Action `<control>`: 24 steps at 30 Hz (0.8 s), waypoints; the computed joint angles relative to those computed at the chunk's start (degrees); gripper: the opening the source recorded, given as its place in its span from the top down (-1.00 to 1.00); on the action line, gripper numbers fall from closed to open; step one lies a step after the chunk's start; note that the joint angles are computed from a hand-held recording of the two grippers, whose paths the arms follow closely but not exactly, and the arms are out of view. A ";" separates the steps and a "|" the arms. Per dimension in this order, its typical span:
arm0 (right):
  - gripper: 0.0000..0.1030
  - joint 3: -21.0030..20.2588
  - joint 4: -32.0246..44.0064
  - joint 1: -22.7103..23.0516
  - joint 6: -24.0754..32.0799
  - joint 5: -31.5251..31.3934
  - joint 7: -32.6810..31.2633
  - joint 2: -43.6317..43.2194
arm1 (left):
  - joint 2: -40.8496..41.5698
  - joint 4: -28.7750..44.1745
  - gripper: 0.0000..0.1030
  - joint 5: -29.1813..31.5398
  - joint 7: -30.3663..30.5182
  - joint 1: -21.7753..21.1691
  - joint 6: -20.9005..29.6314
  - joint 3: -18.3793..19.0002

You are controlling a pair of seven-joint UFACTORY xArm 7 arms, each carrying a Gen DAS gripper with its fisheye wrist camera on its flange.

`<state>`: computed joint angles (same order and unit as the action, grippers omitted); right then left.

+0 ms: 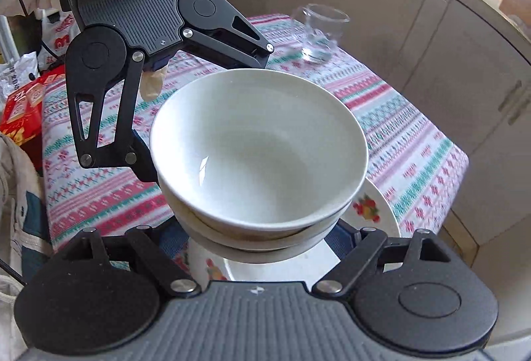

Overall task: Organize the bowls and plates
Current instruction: 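Lift the bowl stack with both grippers and carry it over the plate stack, then lower the bowl stack onto the flower plate and open both grippers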

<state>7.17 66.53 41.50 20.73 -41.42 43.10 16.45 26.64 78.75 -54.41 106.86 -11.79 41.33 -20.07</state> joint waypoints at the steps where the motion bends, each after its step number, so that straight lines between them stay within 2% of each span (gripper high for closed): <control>1: -0.74 -0.30 -0.94 -0.22 -0.46 -0.18 0.43 -0.40 | 0.87 0.84 -0.66 0.59 -0.42 -0.55 -0.26 0.07; 6: -0.74 -0.60 -3.14 -1.55 -1.77 0.47 1.06 -0.69 | 3.88 3.63 -0.66 3.32 -3.12 -1.61 -1.01 -0.36; 17: -0.73 -1.36 -6.13 -2.45 -4.18 -0.97 4.13 -2.21 | 5.11 4.94 -0.65 3.85 -3.81 -0.58 -1.91 -2.45; 20: -0.73 -1.70 -6.48 -2.39 -4.60 -2.03 6.21 -2.40 | 4.59 3.78 -0.66 2.29 -2.41 -0.01 -3.24 -3.07; 22: -0.74 -2.49 -6.77 -1.88 -5.18 -4.43 9.07 -2.49 | 3.43 1.47 -0.68 -0.38 0.76 0.67 -5.69 -4.02; 24: -0.80 -3.00 -6.77 -1.15 -5.01 -7.27 12.43 -2.53 | 2.16 -0.86 -0.83 -3.83 4.39 1.09 -8.65 -4.88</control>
